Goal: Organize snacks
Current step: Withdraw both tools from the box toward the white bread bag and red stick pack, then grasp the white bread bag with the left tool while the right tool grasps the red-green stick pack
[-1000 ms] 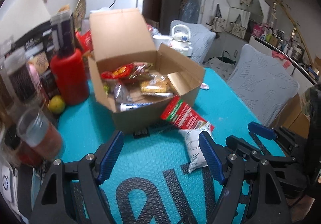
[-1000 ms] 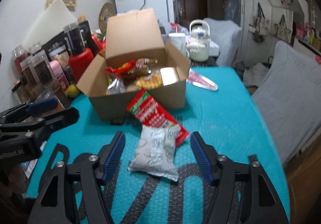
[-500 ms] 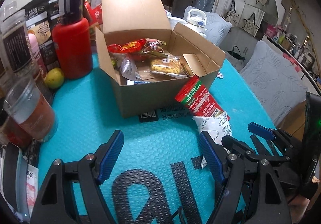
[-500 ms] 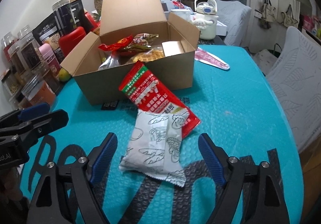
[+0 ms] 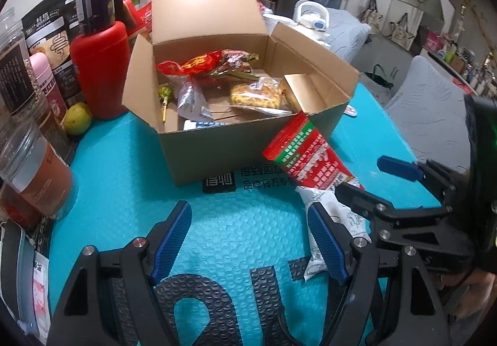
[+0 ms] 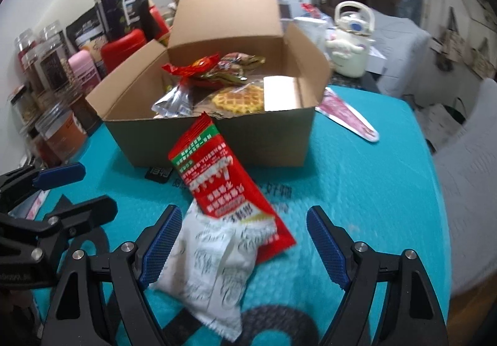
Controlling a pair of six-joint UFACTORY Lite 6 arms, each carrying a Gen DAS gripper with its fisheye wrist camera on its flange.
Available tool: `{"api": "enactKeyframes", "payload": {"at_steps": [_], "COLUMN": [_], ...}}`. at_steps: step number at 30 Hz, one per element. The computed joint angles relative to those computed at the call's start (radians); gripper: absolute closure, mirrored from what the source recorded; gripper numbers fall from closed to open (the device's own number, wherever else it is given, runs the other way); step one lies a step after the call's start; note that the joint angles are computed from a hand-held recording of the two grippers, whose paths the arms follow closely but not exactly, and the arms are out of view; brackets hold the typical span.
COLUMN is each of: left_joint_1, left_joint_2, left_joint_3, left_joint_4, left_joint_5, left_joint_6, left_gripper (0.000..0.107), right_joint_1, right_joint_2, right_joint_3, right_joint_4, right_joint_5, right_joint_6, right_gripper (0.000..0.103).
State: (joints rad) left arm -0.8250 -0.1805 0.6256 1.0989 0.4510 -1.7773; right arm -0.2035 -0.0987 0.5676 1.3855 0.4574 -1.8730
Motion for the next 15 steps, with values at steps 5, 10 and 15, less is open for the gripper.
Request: {"api": "enactKeyframes", "payload": {"at_steps": [5,10,15], "left_joint_1": [0.022,0.065,0.082], "left_joint_2": [0.068,0.106,0.154], "left_joint_3": [0.033,0.05,0.085], "left_joint_4": [-0.033,-0.072,-0.088], "left_joint_5": [0.001,-0.045,-0.063], "left_joint_6": [0.014,0.047,0.078], "left_gripper": [0.03,0.03,0.03], "right_joint_1": [0.054,0.07,0.077], "right_joint_2": [0.179,0.343,0.463], "right_joint_3": [0.126,0.276,0.414], "right_joint_4": [-0.045,-0.195,-0.356], "right_joint_5": [0.001,0.072,0.185], "right_joint_6": [-0.008,0.093,0.21], "right_gripper": [0.02,0.02,0.052]}}
